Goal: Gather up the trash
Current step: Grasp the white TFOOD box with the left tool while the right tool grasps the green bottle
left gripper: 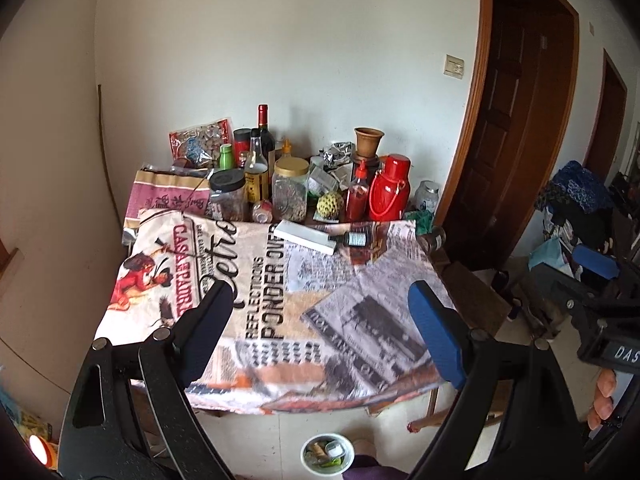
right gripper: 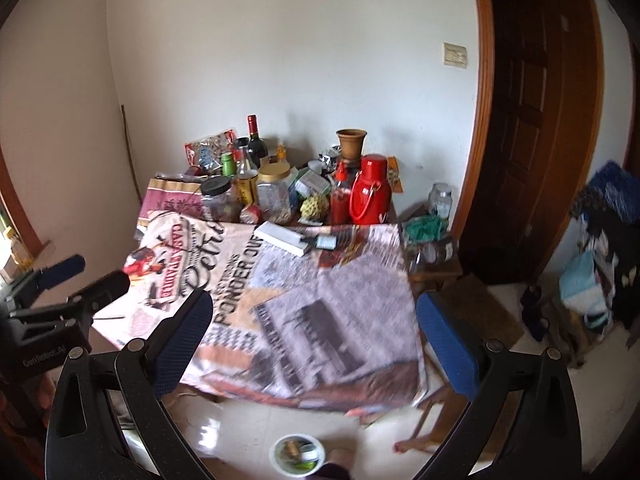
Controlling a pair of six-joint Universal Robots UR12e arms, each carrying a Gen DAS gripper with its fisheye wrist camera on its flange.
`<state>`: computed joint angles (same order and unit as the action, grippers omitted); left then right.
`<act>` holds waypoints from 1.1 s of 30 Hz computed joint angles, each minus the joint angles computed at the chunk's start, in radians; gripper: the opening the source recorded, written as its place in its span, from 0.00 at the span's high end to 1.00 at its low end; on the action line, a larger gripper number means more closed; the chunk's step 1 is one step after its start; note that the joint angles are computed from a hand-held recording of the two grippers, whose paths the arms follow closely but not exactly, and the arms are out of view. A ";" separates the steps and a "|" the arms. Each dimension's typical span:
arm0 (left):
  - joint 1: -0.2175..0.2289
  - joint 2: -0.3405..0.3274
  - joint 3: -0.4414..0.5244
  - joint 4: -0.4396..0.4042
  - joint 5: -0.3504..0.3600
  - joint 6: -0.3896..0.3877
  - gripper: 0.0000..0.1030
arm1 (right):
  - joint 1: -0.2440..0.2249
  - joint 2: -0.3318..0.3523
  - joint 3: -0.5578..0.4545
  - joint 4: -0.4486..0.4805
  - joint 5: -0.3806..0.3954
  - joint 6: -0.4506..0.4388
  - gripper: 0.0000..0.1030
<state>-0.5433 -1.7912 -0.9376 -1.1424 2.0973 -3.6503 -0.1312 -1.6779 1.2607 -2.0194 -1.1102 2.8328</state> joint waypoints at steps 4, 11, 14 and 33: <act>0.012 -0.094 0.141 -0.047 0.018 -0.040 0.14 | -0.005 0.073 -0.078 0.007 0.028 -0.058 0.00; 0.038 -0.185 0.269 -0.113 0.021 -0.131 0.14 | 0.003 0.168 -0.177 0.070 0.073 -0.168 0.00; 0.051 -0.205 0.295 -0.150 0.026 -0.154 0.14 | 0.011 0.190 -0.192 0.075 0.075 -0.170 0.00; 0.261 -0.311 0.386 -0.166 -0.295 0.019 0.14 | 0.163 0.435 -0.412 0.157 -0.213 0.130 0.02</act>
